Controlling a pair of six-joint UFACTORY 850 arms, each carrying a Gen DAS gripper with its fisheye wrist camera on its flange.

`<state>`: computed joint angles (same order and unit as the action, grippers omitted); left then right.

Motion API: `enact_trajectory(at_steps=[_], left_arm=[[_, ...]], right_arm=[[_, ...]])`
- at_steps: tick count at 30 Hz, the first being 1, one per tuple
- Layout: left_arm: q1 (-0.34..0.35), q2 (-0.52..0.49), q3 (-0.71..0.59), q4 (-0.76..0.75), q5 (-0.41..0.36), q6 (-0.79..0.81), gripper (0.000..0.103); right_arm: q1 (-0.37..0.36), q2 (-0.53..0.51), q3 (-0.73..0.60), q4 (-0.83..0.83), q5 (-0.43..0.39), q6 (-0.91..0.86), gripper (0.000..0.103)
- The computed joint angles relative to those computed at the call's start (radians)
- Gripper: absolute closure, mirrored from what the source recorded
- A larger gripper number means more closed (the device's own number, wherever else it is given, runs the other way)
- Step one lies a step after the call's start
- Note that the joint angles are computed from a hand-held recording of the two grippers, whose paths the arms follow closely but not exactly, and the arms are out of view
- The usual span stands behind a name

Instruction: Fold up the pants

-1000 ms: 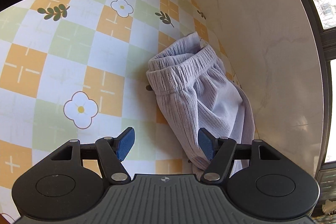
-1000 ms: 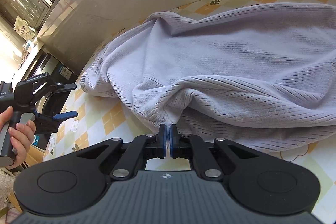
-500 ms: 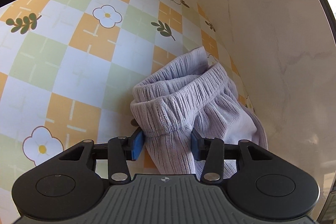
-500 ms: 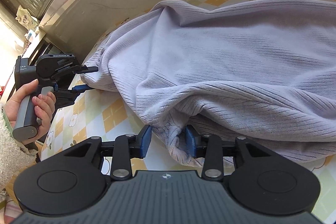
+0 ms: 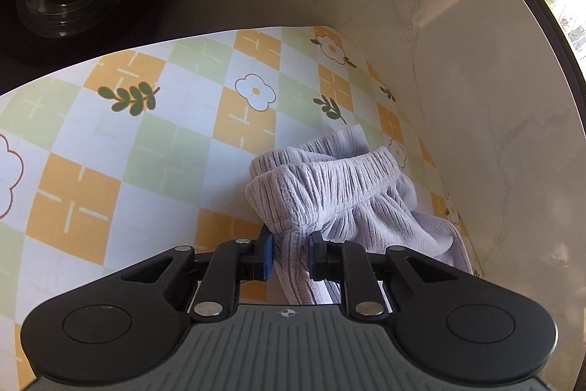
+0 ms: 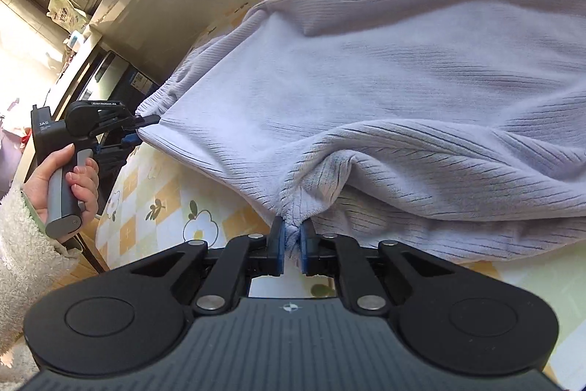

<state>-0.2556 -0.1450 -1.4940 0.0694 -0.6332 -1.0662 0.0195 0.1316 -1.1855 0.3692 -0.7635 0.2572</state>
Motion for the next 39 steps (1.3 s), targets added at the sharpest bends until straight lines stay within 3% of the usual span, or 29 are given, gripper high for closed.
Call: enact_trajectory(at_steps=[4,8,11,17,20,24,25,28,32,39], left_arm=[[0.006,0.068,0.098,0.003,0.008,-0.032,0.079],[0.008,0.089,0.099,0.013,-0.041,-0.020,0.050],[0.012,0.112,0.089,0.016,-0.063,0.007,0.048],[0.001,0.123,0.028,0.105,-0.024,0.057,0.050],[0.023,0.064,-0.047,-0.022,0.004,0.241,0.051],[0.063,-0.056,-0.176,-0.208,-0.018,0.472,0.057],[0.066,-0.096,-0.218,-0.210,-0.034,0.476,0.063],[0.085,-0.211,-0.342,-0.261,-0.095,0.512,0.067],[0.102,-0.326,-0.473,-0.317,-0.183,0.565,0.067],[0.089,-0.412,-0.578,-0.322,-0.290,0.663,0.062]], right_arm=[[-0.007,-0.003,-0.014,0.002,-0.062,-0.006,0.091],[-0.032,0.023,-0.030,-0.039,-0.076,0.045,0.068],[-0.048,0.047,-0.053,-0.088,-0.077,0.071,0.067],[-0.040,0.029,-0.144,-0.351,-0.016,0.166,0.062],[-0.031,-0.031,-0.204,-0.477,0.007,0.193,0.054],[-0.024,-0.110,-0.231,-0.619,0.073,0.263,0.052],[-0.031,-0.126,-0.227,-0.640,0.093,0.288,0.052],[-0.045,-0.159,-0.211,-0.691,0.117,0.349,0.052],[-0.071,-0.163,-0.176,-0.650,0.132,0.371,0.052],[-0.105,-0.153,-0.140,-0.605,0.131,0.366,0.052]])
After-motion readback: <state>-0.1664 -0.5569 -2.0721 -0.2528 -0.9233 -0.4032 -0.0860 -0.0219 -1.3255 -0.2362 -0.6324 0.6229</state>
